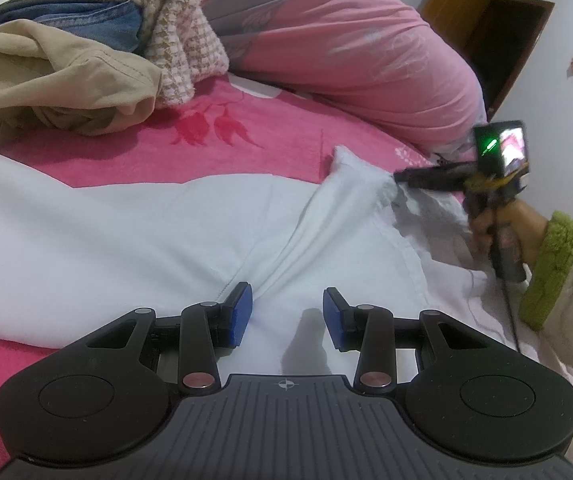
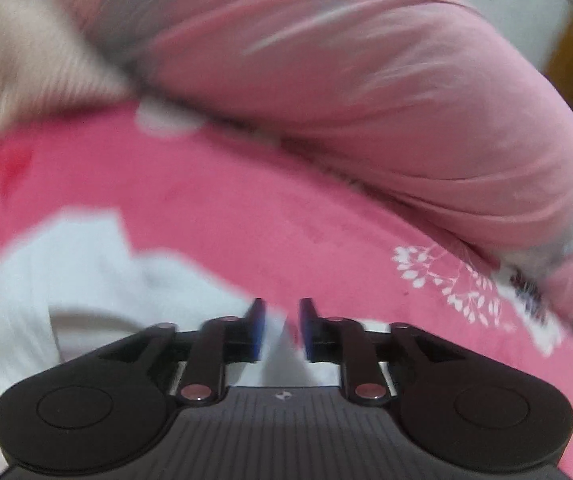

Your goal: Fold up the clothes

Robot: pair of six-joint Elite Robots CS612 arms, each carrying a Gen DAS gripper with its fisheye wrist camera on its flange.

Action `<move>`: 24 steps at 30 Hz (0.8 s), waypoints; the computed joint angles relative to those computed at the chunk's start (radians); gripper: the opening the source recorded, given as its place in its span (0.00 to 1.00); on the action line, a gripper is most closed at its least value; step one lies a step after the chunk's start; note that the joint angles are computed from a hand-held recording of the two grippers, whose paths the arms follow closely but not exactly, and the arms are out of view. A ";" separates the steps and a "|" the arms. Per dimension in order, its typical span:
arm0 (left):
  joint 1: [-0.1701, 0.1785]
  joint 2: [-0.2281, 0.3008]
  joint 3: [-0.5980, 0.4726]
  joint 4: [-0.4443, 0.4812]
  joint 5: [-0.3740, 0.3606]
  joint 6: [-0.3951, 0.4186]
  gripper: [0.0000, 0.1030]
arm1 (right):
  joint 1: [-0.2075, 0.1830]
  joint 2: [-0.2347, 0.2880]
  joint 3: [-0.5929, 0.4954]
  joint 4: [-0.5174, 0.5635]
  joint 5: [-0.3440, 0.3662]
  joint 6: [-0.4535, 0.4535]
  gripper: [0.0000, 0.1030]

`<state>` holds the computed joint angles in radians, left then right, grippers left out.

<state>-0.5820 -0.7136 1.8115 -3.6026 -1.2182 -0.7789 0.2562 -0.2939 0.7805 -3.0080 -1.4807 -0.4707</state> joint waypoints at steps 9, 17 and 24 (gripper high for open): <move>-0.001 -0.002 0.002 0.000 0.000 -0.015 0.38 | -0.018 -0.036 -0.035 0.236 0.302 0.218 0.31; 0.003 0.004 0.014 -0.086 0.022 -0.074 0.39 | 0.012 0.027 -0.177 0.467 0.293 0.247 0.31; 0.003 0.002 0.019 -0.075 0.095 -0.140 0.43 | 0.025 0.046 -0.157 0.364 0.225 0.242 0.15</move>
